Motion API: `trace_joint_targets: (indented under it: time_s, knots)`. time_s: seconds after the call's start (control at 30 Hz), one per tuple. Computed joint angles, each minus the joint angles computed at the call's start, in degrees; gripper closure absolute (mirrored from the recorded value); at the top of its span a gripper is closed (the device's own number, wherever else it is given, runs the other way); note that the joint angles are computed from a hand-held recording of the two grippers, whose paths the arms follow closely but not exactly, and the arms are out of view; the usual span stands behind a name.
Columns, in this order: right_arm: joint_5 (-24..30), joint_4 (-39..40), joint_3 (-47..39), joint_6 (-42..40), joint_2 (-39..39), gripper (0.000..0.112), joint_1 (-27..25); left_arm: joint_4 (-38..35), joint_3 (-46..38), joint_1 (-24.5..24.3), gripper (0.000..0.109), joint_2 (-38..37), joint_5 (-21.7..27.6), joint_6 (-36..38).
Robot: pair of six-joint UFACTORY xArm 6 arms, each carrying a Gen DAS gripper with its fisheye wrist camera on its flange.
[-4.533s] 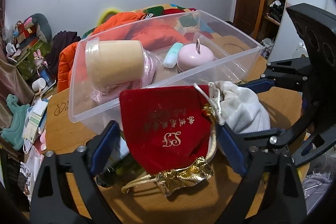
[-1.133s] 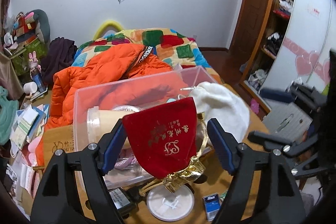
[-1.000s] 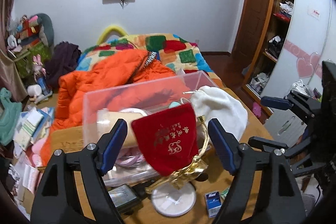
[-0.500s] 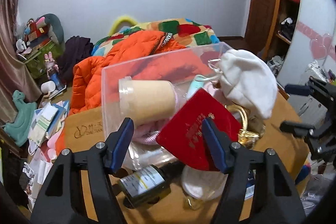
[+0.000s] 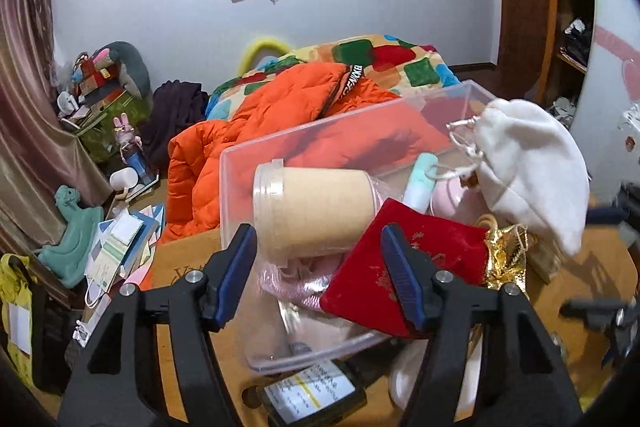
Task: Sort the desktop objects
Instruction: 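Open left tool to drop red pouch into box while right tool releases white pouch onto box, then withdraw both open tools from the box back over the table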
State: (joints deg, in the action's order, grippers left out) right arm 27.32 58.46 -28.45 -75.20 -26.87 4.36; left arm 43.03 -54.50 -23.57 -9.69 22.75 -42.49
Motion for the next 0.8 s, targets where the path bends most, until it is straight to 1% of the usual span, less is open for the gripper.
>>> trace_joint_targets:
  time_s: [0.07, 0.1, 0.17, 0.23, 0.3, 0.33, 0.47, 0.57, 0.73, 0.8]
  knots:
    - [3.3, 0.1, -0.2, 0.5, 0.3, 0.032, -1.2, 1.2, -1.5, -0.3, 0.044, 1.0, 0.8, -1.1]
    - [4.0, 0.0, -0.2, 0.7, 0.4, 0.034, -1.4, 1.8, -2.2, -0.4, 0.044, 1.5, 1.2, -1.6]
    - [4.4, -0.6, -0.3, 1.3, 0.8, 0.038, -1.3, 3.1, -3.8, -0.5, 0.044, 2.7, 2.1, -2.7]
    - [4.4, -1.1, -0.3, 2.0, 1.0, 0.038, -1.0, 6.3, -5.3, -0.8, 0.044, 3.9, 3.8, -4.9]
    - [4.4, -1.4, 0.0, 2.4, 0.8, 0.038, -0.7, 7.7, -5.5, -0.7, 0.044, 4.2, 4.2, -6.1]
    - [3.6, -1.4, 0.5, 2.4, 0.4, 0.038, -0.3, 7.5, -5.3, -0.7, 0.044, 4.0, 3.9, -6.1]
    - [0.4, -2.5, 1.6, 2.8, -0.3, 0.038, 1.0, 2.4, -2.1, 0.4, 0.044, 1.0, -0.4, -3.2]
    - [0.7, -2.7, 1.4, 3.0, -0.1, 0.038, 0.3, -0.9, 0.2, 0.4, 0.044, -1.8, -2.3, -0.5]
    - [1.7, -2.5, 1.0, 4.1, 0.3, 0.038, -1.1, -2.2, 2.9, -0.2, 0.044, -5.6, -2.6, 0.8]
    - [1.3, -2.5, 1.1, 4.5, 0.3, 0.038, -1.3, -3.2, 4.2, -0.4, 0.043, -7.1, -2.6, 1.7]
